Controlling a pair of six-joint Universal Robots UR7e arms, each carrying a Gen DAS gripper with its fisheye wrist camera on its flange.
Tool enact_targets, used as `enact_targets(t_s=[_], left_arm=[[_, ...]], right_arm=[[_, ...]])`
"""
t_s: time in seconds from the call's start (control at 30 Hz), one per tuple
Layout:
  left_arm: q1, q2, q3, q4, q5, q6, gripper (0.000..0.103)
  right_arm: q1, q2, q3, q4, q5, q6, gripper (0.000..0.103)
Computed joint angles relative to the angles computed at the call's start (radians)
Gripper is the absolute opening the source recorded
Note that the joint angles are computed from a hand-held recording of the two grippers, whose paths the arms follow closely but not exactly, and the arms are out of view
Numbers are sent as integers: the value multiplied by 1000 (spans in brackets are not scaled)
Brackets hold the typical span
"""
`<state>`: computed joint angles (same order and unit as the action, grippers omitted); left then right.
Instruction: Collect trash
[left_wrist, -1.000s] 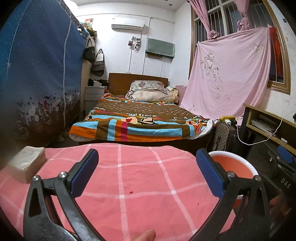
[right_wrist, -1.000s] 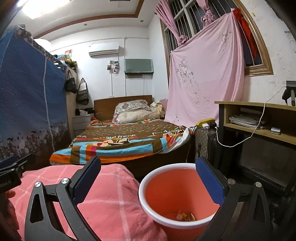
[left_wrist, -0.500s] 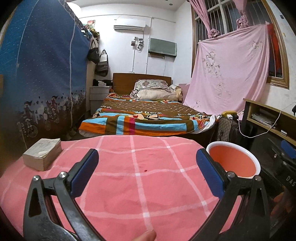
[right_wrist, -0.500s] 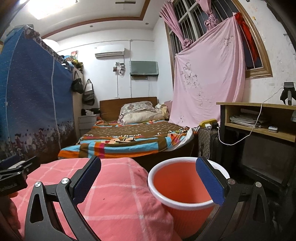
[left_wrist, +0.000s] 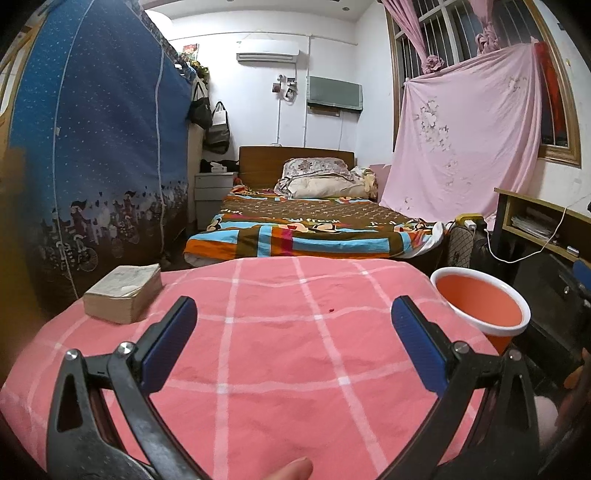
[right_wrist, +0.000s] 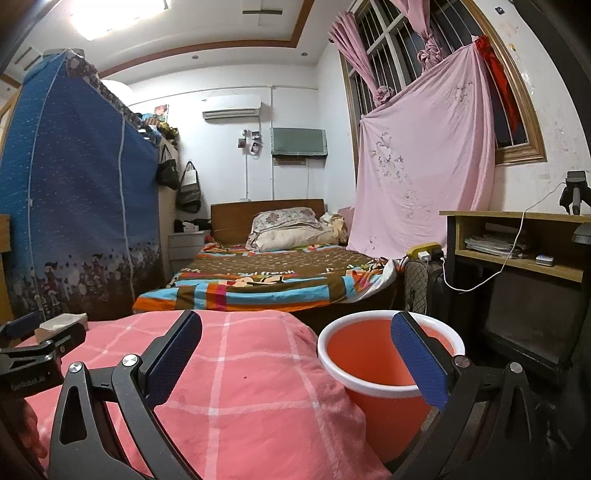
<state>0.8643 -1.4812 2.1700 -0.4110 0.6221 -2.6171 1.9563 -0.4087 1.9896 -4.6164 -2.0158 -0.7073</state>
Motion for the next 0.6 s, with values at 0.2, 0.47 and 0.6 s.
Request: enact_targets(t_s=[0.2, 0.47, 0.6], left_arm=[[5, -42, 34, 4, 0, -11, 87], [2, -107, 107, -39, -9, 11, 87], [3, -140, 145, -85, -6, 58, 87]], right_arm=[[9, 29, 11, -35, -1, -14, 103], [21, 72, 14, -79, 4, -26, 103], [23, 92, 10, -100, 8, -36, 103]])
